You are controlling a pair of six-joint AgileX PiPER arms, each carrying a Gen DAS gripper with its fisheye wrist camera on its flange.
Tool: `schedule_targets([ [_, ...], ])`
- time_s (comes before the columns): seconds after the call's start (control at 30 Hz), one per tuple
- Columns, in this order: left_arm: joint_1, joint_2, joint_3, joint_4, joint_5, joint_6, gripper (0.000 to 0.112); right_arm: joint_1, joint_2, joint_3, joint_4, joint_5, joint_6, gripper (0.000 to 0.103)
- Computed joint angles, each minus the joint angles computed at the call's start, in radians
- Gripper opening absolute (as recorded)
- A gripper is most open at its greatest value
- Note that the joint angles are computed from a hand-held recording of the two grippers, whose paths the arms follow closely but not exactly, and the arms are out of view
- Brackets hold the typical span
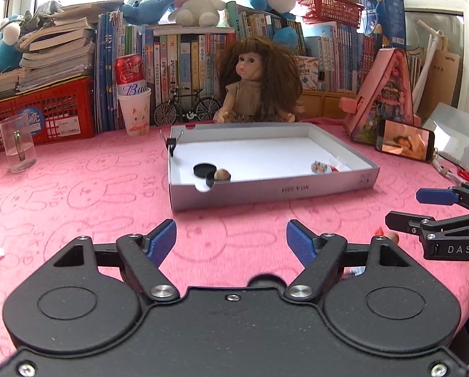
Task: Organize rigid objects
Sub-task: 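Move both tools back from the tray toward the items on the towel, then grasp a third black lid with the left tool while the right tool approaches the walnut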
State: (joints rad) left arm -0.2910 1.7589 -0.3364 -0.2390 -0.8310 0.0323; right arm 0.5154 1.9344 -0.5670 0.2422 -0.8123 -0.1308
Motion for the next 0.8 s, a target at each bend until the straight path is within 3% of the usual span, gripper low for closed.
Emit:
schedule_targets([
  [0.33,0.013,0.018,0.064,0.123,-0.017,-0.082,0.068,0.065,0.033,0.027,0.1,-0.052,-0.022,0.086],
  [0.5,0.008,0.044,0.068,0.144,-0.009,-0.115,0.058,0.116,0.07,0.018,0.212,-0.094,-0.09,0.089],
  [0.8,-0.051,0.083,0.077,0.04,-0.079,-0.052,0.053,0.107,0.066,0.008,0.207,-0.063,-0.087,0.089],
])
